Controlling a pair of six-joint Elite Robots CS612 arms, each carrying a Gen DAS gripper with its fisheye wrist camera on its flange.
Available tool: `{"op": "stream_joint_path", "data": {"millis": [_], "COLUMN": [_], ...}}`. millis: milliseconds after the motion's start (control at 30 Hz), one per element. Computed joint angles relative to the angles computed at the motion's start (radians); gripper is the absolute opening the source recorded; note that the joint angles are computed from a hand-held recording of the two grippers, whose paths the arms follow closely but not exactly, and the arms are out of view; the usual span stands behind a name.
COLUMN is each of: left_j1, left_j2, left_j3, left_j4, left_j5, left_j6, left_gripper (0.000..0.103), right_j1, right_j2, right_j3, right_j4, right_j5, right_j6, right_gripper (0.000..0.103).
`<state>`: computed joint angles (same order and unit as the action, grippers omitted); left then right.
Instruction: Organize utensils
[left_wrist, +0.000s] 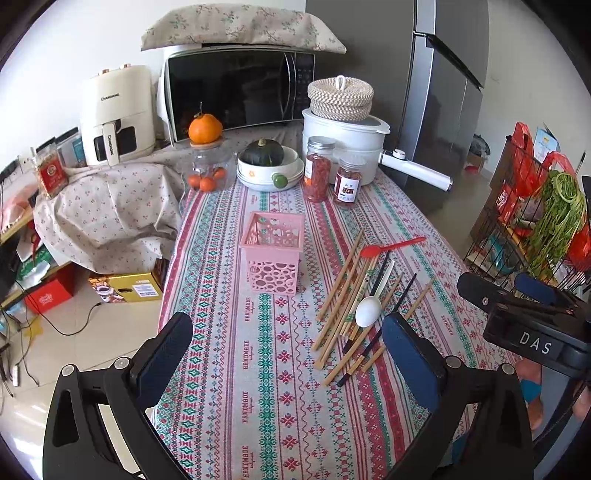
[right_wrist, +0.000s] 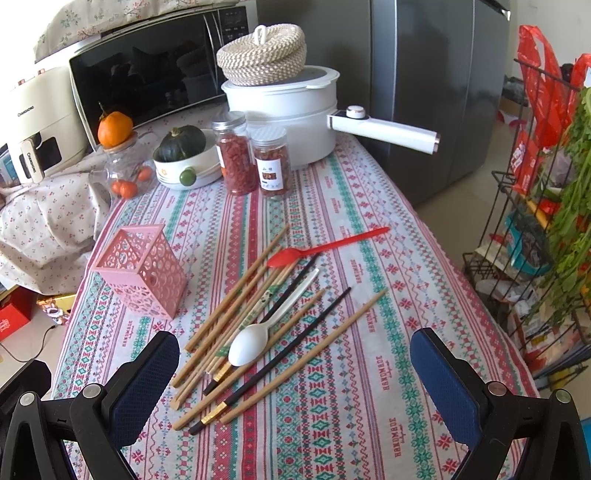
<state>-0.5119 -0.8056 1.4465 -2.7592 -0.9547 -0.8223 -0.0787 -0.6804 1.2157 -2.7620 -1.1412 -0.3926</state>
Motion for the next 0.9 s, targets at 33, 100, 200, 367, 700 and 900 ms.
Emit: {"op": "stream_joint_path", "data": {"millis": [33, 100, 200, 367, 700, 900], "left_j1": [0.0, -0.001, 0.0, 0.0, 0.0, -0.001], "left_j2": [0.0, 0.0, 0.0, 0.0, 0.0, -0.001], "left_j3": [-0.001, -0.001, -0.001, -0.002, -0.001, 0.002], "left_j4": [0.0, 0.002, 0.002, 0.003, 0.004, 0.005], "left_j5": [0.0, 0.001, -0.001, 0.0, 0.001, 0.031], "left_j6": [0.0, 0.001, 0.0, 0.001, 0.002, 0.004], "left_gripper": [0.103, 0.103, 0.103, 0.103, 0.103, 0.103], "right_j1": [0.0, -0.001, -0.001, -0.001, -0.001, -0.001], "right_j2": [0.0, 0.0, 0.0, -0.002, 0.0, 0.001], "right_j3": [0.0, 0.0, -0.001, 0.0, -0.002, -0.005], "right_j4": [0.001, 0.004, 0.008, 0.012, 0.015, 0.015], "right_j5": [0.001, 0.003, 0.004, 0.003, 0.003, 0.001], "right_j6": [0.0, 0.0, 0.0, -0.001, -0.001, 0.0], "right_gripper": [0.103, 0.103, 0.103, 0.103, 0.103, 0.103]}}
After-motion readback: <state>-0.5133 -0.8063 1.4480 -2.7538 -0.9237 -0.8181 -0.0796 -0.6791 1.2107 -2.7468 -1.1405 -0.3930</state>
